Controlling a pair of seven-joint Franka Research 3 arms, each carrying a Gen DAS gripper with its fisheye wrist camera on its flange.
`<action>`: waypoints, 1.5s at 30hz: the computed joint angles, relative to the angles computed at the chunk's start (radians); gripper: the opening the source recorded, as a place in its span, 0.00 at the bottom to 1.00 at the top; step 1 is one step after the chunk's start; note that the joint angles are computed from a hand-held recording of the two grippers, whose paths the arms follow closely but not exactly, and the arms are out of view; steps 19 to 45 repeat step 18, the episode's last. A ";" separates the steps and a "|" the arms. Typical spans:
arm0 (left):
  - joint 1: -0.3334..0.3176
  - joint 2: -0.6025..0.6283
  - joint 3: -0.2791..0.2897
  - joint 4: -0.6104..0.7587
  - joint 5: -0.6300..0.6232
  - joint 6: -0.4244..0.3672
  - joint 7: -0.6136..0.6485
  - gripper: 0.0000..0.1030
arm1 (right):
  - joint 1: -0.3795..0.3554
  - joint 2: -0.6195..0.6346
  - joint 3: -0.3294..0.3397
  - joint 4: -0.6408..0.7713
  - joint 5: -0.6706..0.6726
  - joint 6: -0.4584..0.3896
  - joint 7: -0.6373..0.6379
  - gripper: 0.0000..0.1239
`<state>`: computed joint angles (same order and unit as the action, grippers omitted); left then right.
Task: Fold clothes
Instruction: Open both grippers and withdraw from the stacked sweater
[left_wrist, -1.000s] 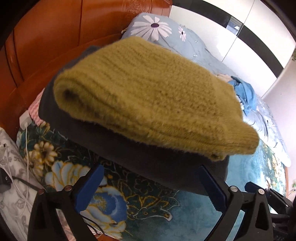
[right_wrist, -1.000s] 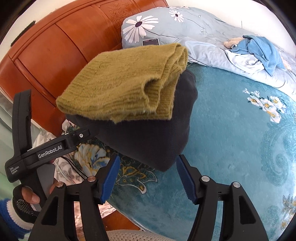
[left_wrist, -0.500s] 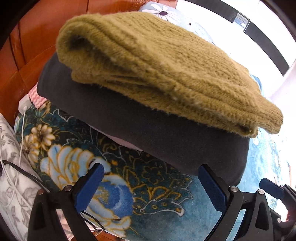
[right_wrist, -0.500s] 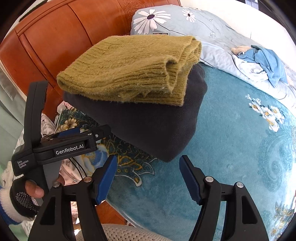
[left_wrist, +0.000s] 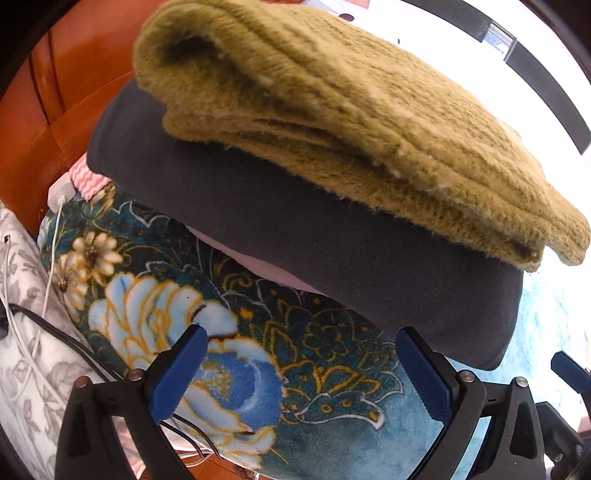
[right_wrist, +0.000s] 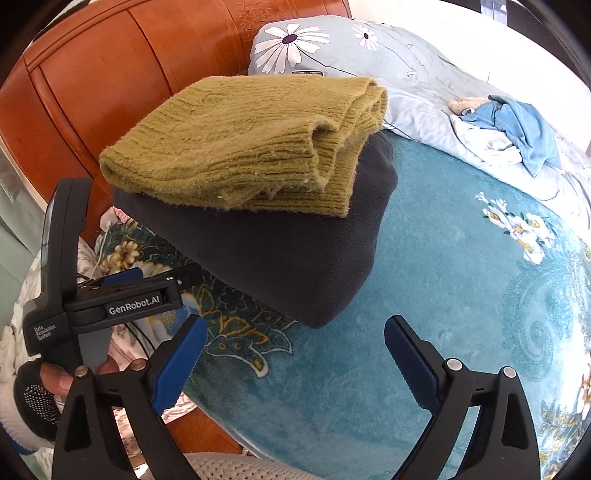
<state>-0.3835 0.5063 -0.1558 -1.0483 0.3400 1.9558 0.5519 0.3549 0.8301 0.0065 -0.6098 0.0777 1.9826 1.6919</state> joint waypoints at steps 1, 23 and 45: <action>-0.005 0.007 0.004 0.013 0.009 -0.011 -0.001 1.00 | 0.001 0.001 -0.001 0.000 -0.001 -0.001 0.002 0.78; -0.036 0.097 0.027 0.167 0.020 -0.115 0.032 1.00 | -0.005 0.006 -0.002 0.005 -0.001 -0.024 0.022 0.78; -0.036 0.097 0.027 0.167 0.020 -0.115 0.032 1.00 | -0.005 0.006 -0.002 0.005 -0.001 -0.024 0.022 0.78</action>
